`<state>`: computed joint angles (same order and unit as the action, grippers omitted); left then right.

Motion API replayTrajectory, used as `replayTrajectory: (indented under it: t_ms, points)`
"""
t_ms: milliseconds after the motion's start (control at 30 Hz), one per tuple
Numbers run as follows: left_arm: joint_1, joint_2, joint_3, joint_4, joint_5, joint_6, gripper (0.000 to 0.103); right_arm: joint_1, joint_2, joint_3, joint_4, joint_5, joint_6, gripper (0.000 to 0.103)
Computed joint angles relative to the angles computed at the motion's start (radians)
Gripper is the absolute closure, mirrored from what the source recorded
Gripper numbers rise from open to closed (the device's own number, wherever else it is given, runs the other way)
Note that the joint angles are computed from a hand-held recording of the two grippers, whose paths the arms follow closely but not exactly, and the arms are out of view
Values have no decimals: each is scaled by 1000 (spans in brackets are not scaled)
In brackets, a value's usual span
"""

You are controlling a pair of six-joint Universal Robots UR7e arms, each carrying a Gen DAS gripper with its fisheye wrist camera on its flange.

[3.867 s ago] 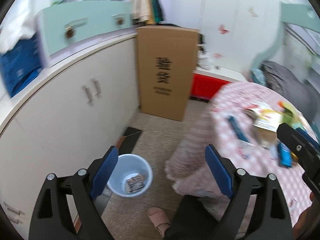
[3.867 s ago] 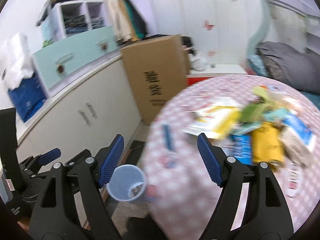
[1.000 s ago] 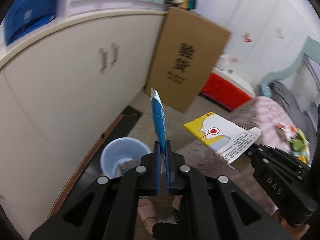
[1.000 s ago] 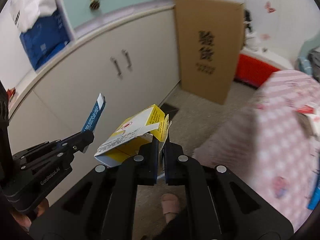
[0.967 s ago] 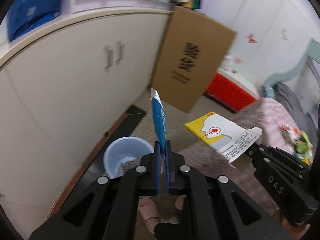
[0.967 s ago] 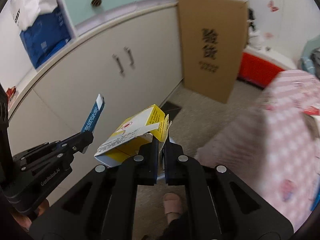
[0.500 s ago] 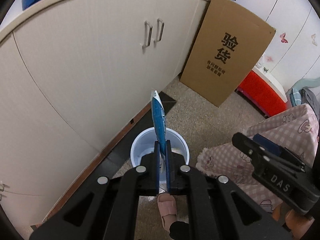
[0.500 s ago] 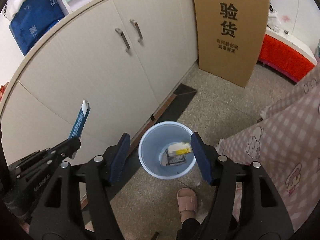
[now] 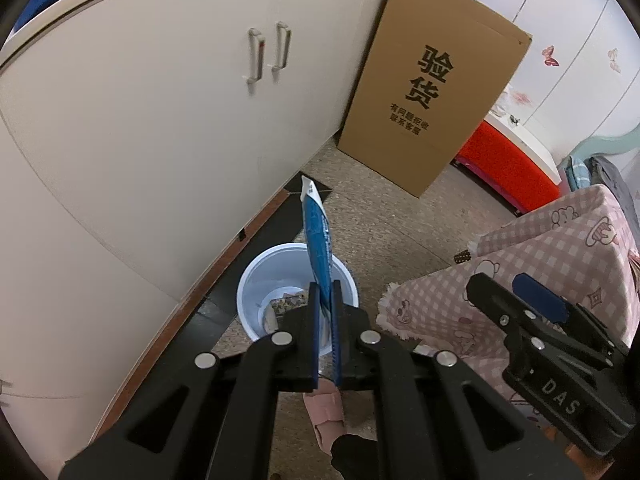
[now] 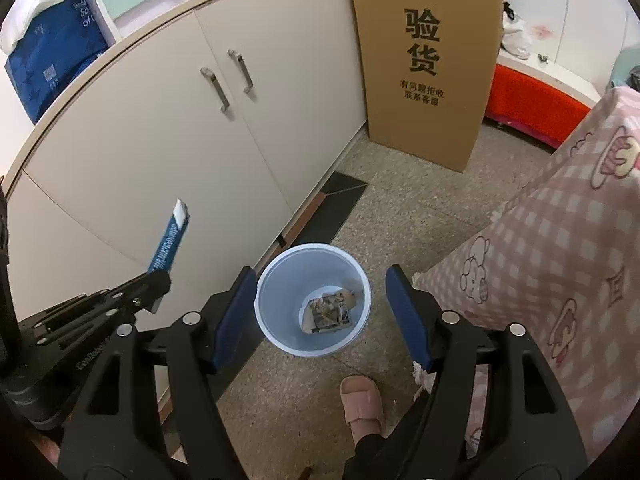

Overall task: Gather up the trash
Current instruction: 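Carry both items to the wastebasket and open the right tool over it, then return to the table and grasp the blue snack wrapper with the left tool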

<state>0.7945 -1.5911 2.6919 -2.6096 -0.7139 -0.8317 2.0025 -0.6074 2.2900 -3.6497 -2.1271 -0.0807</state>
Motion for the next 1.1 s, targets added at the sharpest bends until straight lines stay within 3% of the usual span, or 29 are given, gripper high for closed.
replayTrajectory:
  t_ms: [133,233,267,300,333,467,667,900,1100]
  points:
    - [5,36,-21,-49,-9,39,98,8,-10,14,-57,-2,-8,36]
    - [20,53,-31,-99,-2,55,92,10,-25,24,-83,-1,-6,35]
    - [36,57,-45,-89,-7,45,69,11,-31,28,-84,-1,-3,35]
    - [45,57,-54,-72,-7,32,36,12,-34,30,-85,-1,-2,35]
    - [48,55,-57,-58,5,8,28,13,-38,34,-88,-4,-3,35]
    - [33,21,-46,2,12,-49,28,14,-47,47,-86,-17,4,34]
    - [-74,-56,-20,143,22,-150,27,37,-90,89,-93,-13,34,34]
    - [-298,-197,-12,411,15,-346,27,94,-206,185,-157,-26,77,33]
    - [-508,-216,-32,541,-10,-462,27,147,-351,305,-217,-102,112,31]
